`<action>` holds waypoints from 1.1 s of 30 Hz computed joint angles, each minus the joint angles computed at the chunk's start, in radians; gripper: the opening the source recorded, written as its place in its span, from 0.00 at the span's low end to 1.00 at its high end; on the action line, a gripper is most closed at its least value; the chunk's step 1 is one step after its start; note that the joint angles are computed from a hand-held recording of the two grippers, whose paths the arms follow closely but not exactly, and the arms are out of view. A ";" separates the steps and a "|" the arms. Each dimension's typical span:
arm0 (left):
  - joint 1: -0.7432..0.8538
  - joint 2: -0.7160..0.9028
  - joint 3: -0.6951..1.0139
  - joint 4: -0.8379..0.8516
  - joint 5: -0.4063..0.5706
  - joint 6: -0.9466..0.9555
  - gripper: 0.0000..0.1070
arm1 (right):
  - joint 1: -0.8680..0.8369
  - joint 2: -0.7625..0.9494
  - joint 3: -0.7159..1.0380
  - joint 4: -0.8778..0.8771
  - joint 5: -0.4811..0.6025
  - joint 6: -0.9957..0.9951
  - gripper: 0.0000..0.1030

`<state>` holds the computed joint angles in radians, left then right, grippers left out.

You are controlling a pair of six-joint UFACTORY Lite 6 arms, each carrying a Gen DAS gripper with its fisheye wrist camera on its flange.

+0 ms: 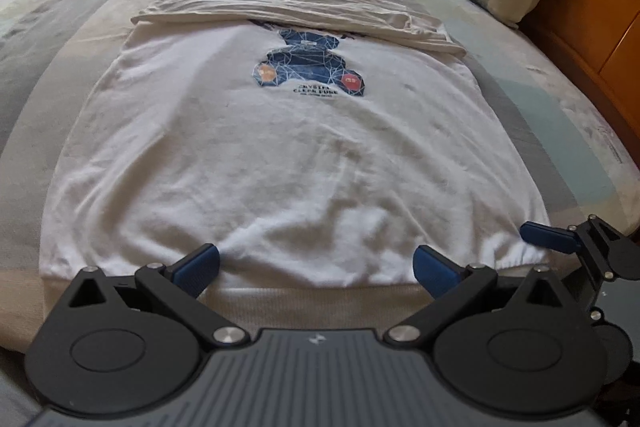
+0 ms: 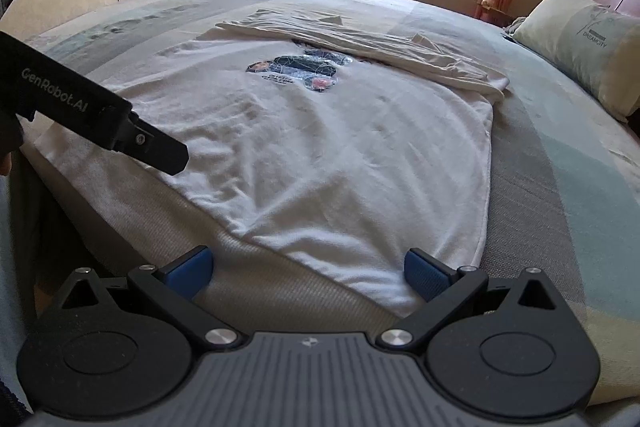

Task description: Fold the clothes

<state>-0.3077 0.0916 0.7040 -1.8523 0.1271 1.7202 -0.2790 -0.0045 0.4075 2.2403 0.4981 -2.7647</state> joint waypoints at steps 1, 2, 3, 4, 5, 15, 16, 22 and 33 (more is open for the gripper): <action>0.001 0.009 0.003 0.004 0.003 -0.004 0.96 | -0.001 0.000 -0.002 0.004 0.005 -0.006 1.00; -0.001 0.011 0.003 -0.007 0.001 0.007 0.96 | 0.003 -0.003 0.000 0.001 -0.005 0.003 1.00; -0.005 0.007 -0.001 -0.013 -0.004 0.012 0.96 | 0.008 -0.008 0.003 -0.007 -0.018 0.017 1.00; -0.009 0.001 -0.004 -0.003 -0.008 0.001 0.96 | 0.014 -0.016 0.007 -0.022 -0.037 0.039 1.00; -0.009 -0.004 -0.007 0.011 -0.008 -0.014 0.96 | 0.021 -0.025 0.018 -0.057 -0.062 0.086 1.00; 0.034 -0.099 -0.058 -0.064 0.021 0.051 0.96 | 0.055 0.065 0.205 -0.153 -0.086 0.247 1.00; 0.040 -0.105 -0.061 -0.060 0.023 0.048 0.96 | 0.058 0.102 0.238 -0.186 -0.083 0.282 1.00; 0.092 -0.131 -0.073 0.018 0.052 -0.002 0.96 | 0.042 0.174 0.262 -0.284 -0.055 0.344 1.00; 0.095 -0.134 -0.077 -0.013 0.054 0.029 0.96 | -0.074 0.105 0.282 -0.565 0.055 0.627 1.00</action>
